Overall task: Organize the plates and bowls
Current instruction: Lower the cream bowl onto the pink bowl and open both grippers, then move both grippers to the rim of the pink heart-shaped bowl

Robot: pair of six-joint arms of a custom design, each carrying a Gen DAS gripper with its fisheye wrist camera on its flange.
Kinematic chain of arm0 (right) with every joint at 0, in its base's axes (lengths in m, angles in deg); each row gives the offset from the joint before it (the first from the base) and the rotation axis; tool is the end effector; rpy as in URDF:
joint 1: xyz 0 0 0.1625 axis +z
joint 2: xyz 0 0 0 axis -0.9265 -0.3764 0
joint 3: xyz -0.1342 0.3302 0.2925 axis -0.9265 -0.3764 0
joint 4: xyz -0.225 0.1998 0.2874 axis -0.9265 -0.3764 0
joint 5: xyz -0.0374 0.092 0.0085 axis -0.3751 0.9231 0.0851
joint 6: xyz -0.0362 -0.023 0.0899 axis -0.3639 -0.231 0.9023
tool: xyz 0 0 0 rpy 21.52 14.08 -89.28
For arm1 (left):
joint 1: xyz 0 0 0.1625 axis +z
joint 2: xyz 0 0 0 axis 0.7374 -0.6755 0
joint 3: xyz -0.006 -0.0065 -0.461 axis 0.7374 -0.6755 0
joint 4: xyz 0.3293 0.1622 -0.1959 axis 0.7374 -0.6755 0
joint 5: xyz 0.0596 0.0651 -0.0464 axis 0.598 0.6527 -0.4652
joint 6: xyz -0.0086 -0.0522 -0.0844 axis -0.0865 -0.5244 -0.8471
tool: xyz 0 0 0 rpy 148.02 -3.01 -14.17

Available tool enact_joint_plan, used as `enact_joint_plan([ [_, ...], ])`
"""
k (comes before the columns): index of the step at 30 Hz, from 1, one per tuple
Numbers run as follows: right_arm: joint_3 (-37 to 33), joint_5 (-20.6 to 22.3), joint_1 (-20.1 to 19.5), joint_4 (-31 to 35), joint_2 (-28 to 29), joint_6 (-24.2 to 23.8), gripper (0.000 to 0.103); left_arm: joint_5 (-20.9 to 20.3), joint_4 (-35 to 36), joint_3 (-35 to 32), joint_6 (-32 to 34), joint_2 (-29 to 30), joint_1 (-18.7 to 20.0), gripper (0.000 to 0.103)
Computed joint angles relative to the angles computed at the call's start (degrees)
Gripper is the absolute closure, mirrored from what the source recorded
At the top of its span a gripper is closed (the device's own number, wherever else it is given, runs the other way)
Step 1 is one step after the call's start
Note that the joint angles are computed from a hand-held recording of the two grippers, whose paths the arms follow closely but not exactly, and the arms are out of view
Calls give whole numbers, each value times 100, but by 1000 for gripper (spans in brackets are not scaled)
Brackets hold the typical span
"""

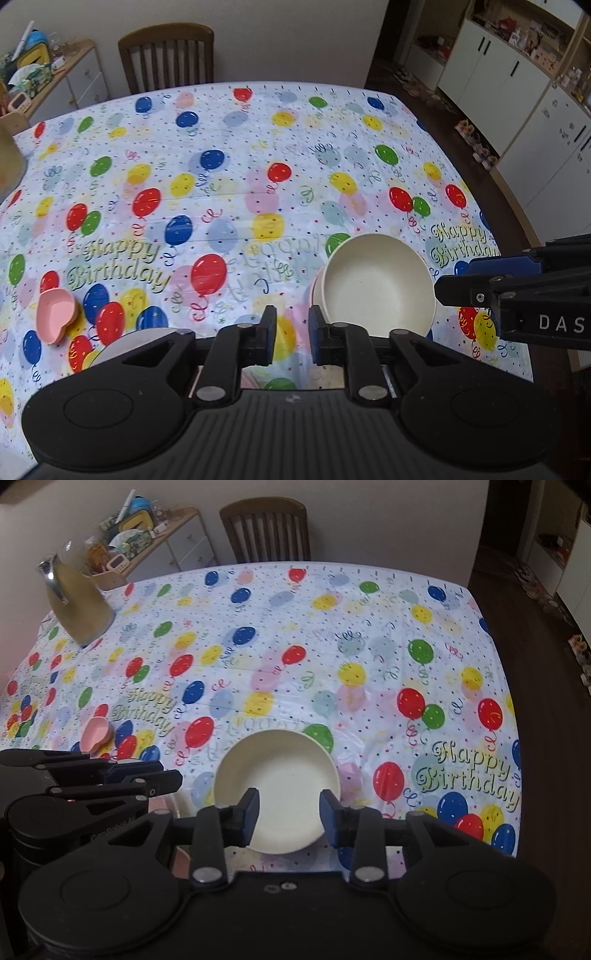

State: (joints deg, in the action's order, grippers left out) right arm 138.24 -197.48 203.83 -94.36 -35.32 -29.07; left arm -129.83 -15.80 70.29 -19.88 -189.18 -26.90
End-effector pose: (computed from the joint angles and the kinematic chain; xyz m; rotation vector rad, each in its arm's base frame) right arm 0.3594 -0.2560 0.2004 0.2046 -2.4765 0.5878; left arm -0.2375 -0.2900 0.3019 0.6910 2.4471 -0.4133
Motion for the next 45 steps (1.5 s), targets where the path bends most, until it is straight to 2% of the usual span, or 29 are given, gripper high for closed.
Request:
enact_joint_plan([
  [3, -55, 22, 112, -66, 45, -103, 63, 122, 322, -27, -264, -260, -195, 75],
  [10, -278, 68, 394, -324, 278, -398, 49, 375, 1185, -208, -873, -801, -516, 74],
  [15, -471, 71, 553, -595, 562, -584, 39, 576, 1683, -350, -1064, -1205, -561, 73],
  [17, -557, 68, 592, -706, 699, -632, 36, 678, 1863, -396, -1113, -1376, -543, 63],
  [19, -654, 95, 616, -804, 856, -682, 31, 843, 2053, -431, -1162, -1568, -541, 41],
  [23, -887, 120, 683, -1024, 1248, -766, 22, 1021, 2276, -565, -1021, -1909, -359, 38],
  [27, -1219, 135, 735, -1137, 1721, -759, 1, 1195, 2379, -736, -660, -2166, 34, 27],
  [30, -1458, 101, 763, -1263, 2098, -750, 0, 1258, 2168, -848, -118, -2280, 523, 26],
  [35, -1861, 181, 672, -1238, 2649, -400, 0, 1233, 1453, -974, 1003, -2292, 1525, 26],
  [40, -2196, 274, 537, -1316, 3148, -37, 1, 1037, 445, -1026, 2265, -2061, 2648, 26],
  [45, -2560, 275, 412, -1279, 3597, 258, 3, 732, -379, -1039, 3237, -1766, 3532, 26],
])
